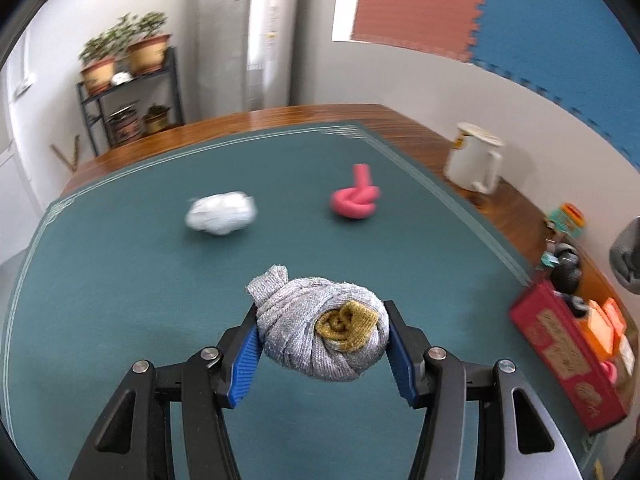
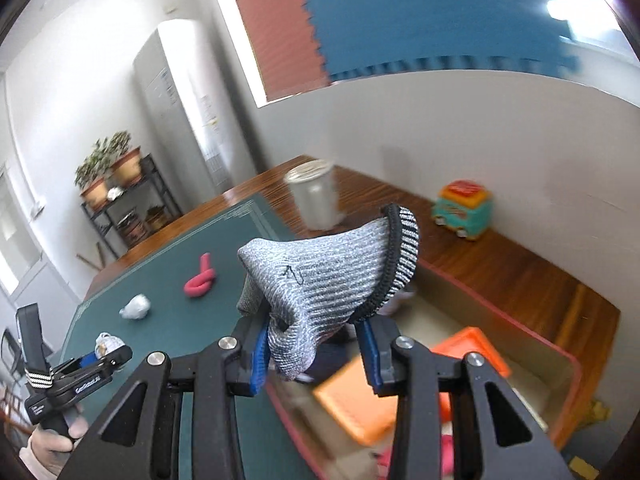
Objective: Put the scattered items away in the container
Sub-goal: 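Carry the grey sock and grey sock ball to the red tin and release both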
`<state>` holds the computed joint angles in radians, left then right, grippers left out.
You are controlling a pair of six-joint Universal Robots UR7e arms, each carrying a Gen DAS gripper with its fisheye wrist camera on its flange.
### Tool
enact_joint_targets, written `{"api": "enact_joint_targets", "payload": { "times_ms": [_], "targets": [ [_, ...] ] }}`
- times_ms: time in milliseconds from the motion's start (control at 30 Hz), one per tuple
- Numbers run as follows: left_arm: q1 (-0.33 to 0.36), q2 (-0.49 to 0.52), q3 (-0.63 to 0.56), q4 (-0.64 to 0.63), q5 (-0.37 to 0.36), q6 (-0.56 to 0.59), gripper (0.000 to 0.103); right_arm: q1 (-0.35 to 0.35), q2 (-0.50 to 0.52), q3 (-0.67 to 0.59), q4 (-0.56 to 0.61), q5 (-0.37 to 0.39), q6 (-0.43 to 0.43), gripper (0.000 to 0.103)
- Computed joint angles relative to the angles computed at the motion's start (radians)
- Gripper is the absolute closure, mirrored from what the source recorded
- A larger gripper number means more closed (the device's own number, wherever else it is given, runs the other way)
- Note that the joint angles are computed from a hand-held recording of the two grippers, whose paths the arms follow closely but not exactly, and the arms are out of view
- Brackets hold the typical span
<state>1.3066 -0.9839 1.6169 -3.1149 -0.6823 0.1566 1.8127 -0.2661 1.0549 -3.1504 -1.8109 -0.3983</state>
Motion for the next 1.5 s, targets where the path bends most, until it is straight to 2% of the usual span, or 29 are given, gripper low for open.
{"api": "enact_joint_targets", "payload": {
  "times_ms": [367,600,767,1033,1267,1433,1500],
  "targets": [
    [-0.109,0.059,-0.002,0.097,-0.117,-0.015,0.045,-0.063,-0.117,0.175,-0.115,0.081,0.007,0.062],
    [-0.175,0.146,-0.049,0.127,-0.174,0.045,0.045,-0.099,-0.162,0.228,-0.152,0.113,0.02,0.062],
    [-0.193,0.207,-0.102,0.201,-0.2,0.045,0.045,-0.119,-0.184,0.249,-0.159,0.132,0.035,0.062],
    [-0.206,0.255,-0.143,0.313,-0.199,0.03,0.042,-0.126,-0.19,0.241,-0.141,0.152,0.031,0.062],
    [-0.193,0.215,-0.115,0.269,-0.213,0.008,0.041,-0.114,-0.157,0.17,-0.044,0.171,0.03,0.061],
    [-0.171,0.186,-0.106,0.257,-0.209,-0.024,0.04,-0.098,-0.116,0.093,0.034,0.141,0.045,0.058],
    [-0.165,0.172,-0.098,0.254,-0.203,-0.037,0.04,-0.089,-0.096,0.06,0.057,0.121,0.042,0.054]
  ]
}}
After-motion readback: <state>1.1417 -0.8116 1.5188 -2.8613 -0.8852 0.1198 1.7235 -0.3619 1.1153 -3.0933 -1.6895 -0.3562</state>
